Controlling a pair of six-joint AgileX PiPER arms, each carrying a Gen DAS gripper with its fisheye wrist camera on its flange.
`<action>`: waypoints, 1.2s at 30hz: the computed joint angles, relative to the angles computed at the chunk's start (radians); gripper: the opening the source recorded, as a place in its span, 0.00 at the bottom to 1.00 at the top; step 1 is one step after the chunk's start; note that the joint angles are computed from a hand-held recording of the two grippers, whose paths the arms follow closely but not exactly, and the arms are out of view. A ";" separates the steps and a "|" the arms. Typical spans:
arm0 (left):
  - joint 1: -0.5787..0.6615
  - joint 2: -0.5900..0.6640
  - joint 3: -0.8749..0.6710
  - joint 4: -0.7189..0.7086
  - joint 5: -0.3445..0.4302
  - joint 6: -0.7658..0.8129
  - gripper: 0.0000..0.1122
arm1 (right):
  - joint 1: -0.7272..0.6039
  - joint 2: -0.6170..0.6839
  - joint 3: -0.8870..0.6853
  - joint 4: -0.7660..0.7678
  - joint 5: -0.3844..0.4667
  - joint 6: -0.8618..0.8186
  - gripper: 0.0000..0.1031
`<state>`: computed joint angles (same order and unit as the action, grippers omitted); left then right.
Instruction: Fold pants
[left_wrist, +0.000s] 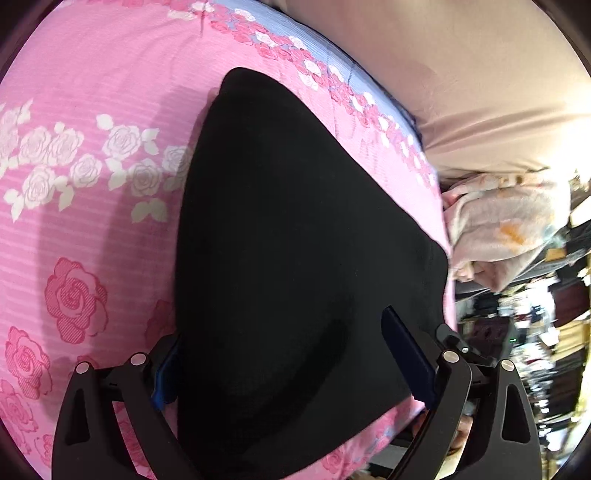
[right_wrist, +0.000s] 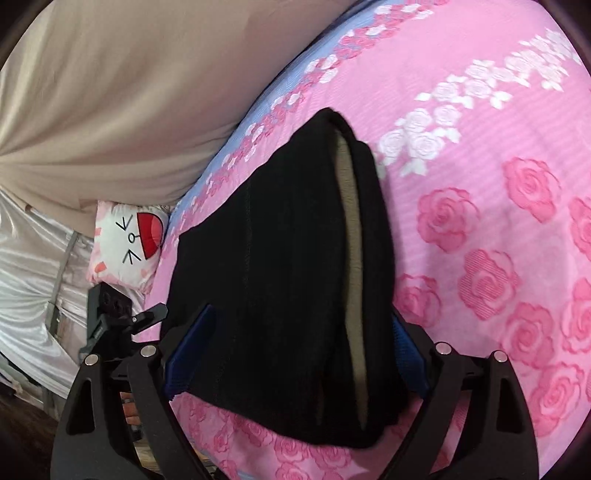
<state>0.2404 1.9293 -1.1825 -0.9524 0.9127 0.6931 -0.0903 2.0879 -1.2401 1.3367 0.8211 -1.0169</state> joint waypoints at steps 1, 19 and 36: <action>-0.017 -0.011 0.006 0.021 -0.025 -0.013 0.81 | 0.011 -0.004 0.006 0.008 -0.018 -0.008 0.84; -0.369 -0.319 0.194 0.777 -0.503 -0.600 0.34 | 0.121 -0.231 0.171 0.115 -0.302 -0.177 0.34; -0.396 -0.436 0.284 0.909 -0.516 -0.716 0.34 | 0.123 -0.293 0.245 0.167 -0.288 -0.227 0.33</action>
